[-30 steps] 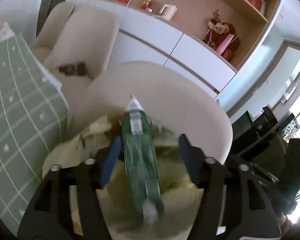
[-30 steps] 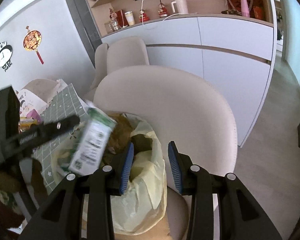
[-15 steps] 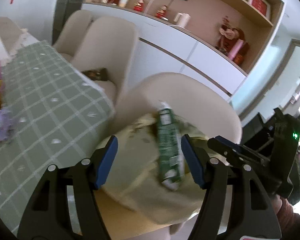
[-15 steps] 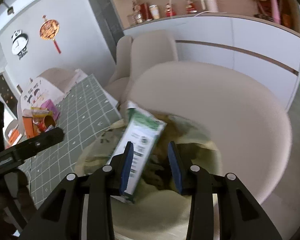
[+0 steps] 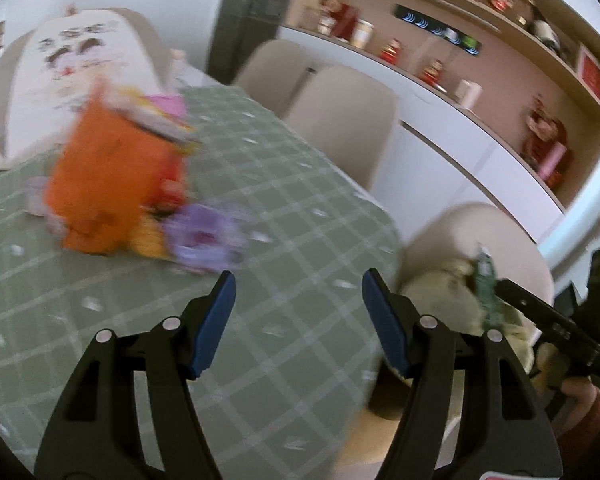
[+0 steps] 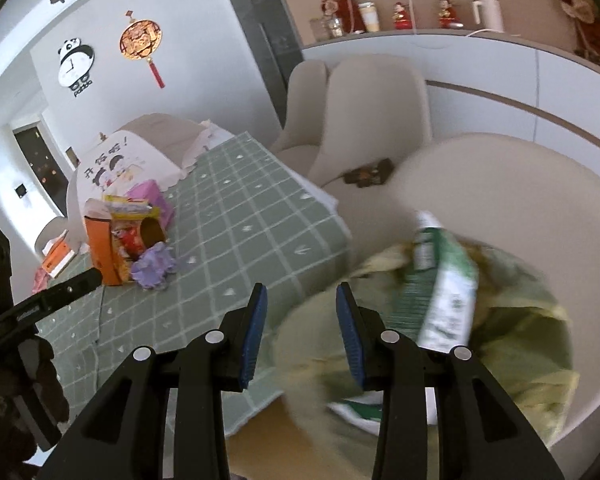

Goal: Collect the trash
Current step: 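Lower the milk carton into the bin and open the left tool, then grasp the orange bag on the table with the left tool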

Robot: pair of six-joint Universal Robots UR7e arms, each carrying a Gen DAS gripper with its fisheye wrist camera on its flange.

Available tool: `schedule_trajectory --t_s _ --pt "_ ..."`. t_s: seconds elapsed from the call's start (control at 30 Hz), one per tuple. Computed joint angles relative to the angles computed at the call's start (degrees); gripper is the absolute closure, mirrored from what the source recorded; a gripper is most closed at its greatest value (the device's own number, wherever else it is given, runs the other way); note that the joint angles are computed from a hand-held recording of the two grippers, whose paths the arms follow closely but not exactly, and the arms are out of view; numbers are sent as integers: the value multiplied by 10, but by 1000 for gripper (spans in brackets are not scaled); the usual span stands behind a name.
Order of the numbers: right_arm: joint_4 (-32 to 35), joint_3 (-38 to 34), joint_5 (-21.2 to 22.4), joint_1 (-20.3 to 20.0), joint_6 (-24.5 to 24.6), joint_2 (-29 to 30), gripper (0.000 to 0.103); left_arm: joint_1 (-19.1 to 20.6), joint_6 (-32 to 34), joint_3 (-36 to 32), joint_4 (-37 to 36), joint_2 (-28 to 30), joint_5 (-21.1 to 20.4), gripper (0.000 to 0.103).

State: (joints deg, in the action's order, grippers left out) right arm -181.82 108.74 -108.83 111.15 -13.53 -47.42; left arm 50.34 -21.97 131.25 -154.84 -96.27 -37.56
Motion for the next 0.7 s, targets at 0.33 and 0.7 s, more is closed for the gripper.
schedule_trajectory --t_s 0.33,0.7 --pt "55 -67 -31 70 40 83 68 102 158 -46 -61 -68 0 41" --pt "60 -113 -21 111 47 145 50 299 359 -208 -14 -5 -223 41"
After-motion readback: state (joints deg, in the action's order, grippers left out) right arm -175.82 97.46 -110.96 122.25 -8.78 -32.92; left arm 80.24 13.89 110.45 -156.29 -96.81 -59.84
